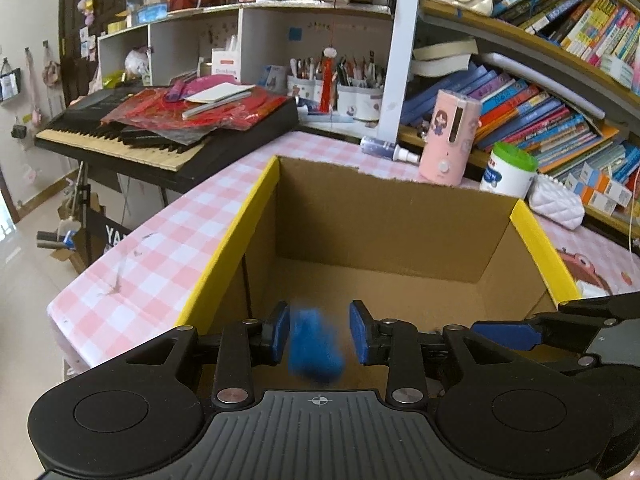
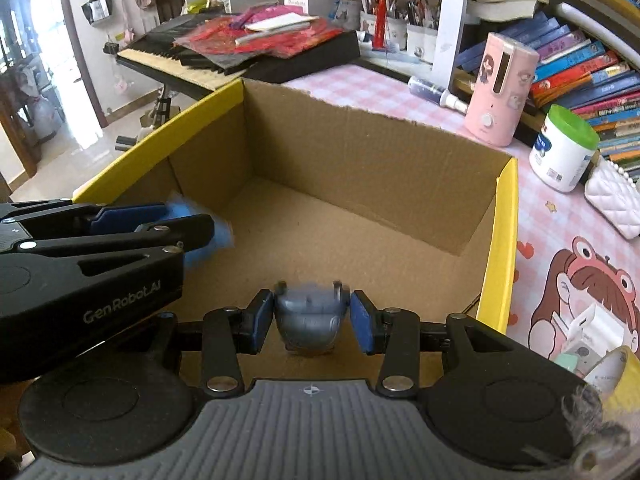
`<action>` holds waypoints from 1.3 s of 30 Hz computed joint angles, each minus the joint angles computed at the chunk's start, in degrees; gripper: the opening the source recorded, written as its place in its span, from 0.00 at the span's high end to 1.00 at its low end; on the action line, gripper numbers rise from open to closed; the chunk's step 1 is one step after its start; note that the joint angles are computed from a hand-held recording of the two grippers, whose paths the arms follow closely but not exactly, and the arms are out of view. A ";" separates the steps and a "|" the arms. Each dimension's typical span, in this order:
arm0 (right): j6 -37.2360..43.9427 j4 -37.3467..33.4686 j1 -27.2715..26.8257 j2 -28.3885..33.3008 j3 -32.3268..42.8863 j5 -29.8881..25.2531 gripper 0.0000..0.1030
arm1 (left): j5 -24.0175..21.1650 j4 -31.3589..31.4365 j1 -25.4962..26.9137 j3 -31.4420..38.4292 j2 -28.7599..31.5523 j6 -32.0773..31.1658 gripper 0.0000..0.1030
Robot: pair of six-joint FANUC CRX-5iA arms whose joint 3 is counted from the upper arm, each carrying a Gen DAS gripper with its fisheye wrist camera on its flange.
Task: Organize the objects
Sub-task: 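Open both grippers to drop the bag and toy into the yellow box, then withdraw both open grippers from the box back toward the pink plush toy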
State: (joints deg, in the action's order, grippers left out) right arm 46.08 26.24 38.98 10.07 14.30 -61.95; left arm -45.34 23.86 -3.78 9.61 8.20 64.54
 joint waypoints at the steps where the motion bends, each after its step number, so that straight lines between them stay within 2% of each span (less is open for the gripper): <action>1: -0.33 0.90 0.15 -0.38 -0.86 0.93 0.58 | 0.69 0.72 0.01 -0.56 -0.31 -0.38 0.58; 5: -2.29 3.42 0.38 -1.31 -2.92 3.19 0.54 | 4.61 3.54 -0.23 -3.71 -2.30 -2.05 0.40; 15: -12.34 15.86 2.50 -4.99 -9.84 6.45 0.45 | 9.64 11.49 0.03 -9.21 -6.13 -8.05 0.24; 17: -15.11 18.74 3.15 -5.63 -11.08 6.03 0.42 | 10.28 12.93 0.25 -10.40 -7.04 -8.89 0.17; 20: -20.29 23.75 4.30 -6.65 -13.36 5.01 0.35 | 12.01 16.26 0.68 -13.16 -8.85 -11.80 0.14; 27: -27.76 31.72 7.43 -7.28 -15.95 0.02 0.22 | 12.21 20.46 2.06 -16.78 -11.65 -15.11 0.10; 39: -32.42 33.91 13.16 -6.46 -16.62 -11.16 0.12 | 8.87 22.00 5.34 -21.76 -16.35 -18.91 0.07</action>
State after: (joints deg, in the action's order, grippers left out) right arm 13.66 60.16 52.14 3.61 -2.33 -73.11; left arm -36.47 45.87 1.56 -12.16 -8.15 45.63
